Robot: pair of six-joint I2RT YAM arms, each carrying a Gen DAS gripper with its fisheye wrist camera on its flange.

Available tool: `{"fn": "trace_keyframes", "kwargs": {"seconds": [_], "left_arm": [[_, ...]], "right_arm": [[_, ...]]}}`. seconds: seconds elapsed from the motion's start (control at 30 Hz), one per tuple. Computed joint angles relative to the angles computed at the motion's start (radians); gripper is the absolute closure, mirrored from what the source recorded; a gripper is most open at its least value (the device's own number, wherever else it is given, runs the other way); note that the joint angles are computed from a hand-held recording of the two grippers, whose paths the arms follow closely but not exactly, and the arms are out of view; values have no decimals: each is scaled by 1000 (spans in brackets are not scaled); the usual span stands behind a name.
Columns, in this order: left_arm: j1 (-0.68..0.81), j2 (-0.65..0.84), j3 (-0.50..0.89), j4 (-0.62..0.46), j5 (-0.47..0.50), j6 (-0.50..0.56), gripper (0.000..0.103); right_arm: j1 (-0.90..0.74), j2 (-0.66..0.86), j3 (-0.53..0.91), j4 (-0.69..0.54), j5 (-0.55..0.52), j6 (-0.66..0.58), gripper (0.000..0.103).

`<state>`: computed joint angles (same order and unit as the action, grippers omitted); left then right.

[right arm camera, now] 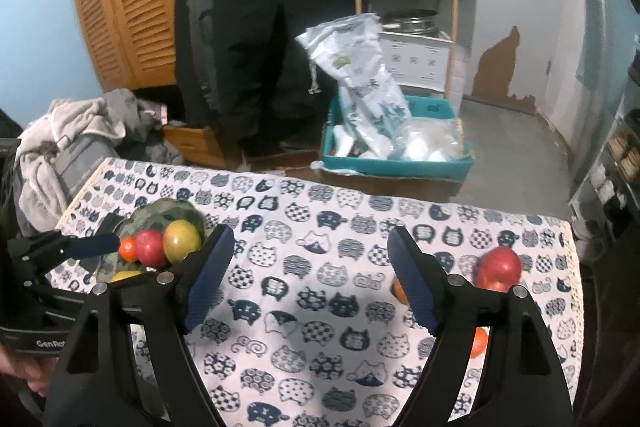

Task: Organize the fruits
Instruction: 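Move both grippers back to the remaining mandarins and red apple, then grasp a large mandarin with the left gripper while the right gripper grasps the red apple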

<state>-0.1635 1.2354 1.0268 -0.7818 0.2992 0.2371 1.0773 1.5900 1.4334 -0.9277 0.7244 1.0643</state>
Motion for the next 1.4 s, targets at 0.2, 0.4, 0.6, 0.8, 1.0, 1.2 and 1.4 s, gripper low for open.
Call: {"fn": "trace_keyframes", "kwargs": {"seconds": [0.2,0.4,0.6,0.8,1.0,1.2,1.4], "left_arm": [[-91,-14,2,7,-40,-44,22],[-191,-10,17,14,-84,-94,22],[-294,19,33,22,-129,-140,22],[-377,67,61,30,-165,-178,22],[-436,138,111,32,-183,-212,22],[-476,274,223,21,-199,-226,22],[-489,432,374,-18,-176,-239,22]], "right_arm": [[15,-98,-83,-54,33,80,23],[21,-199,-167,-114,45,160,22],[27,-290,-255,-175,47,243,22],[30,-376,-341,-220,36,315,22],[-6,-436,-412,-221,-8,297,22],[-143,-503,-478,-165,-105,162,22],[-361,-551,-535,-69,-269,-18,22]]}}
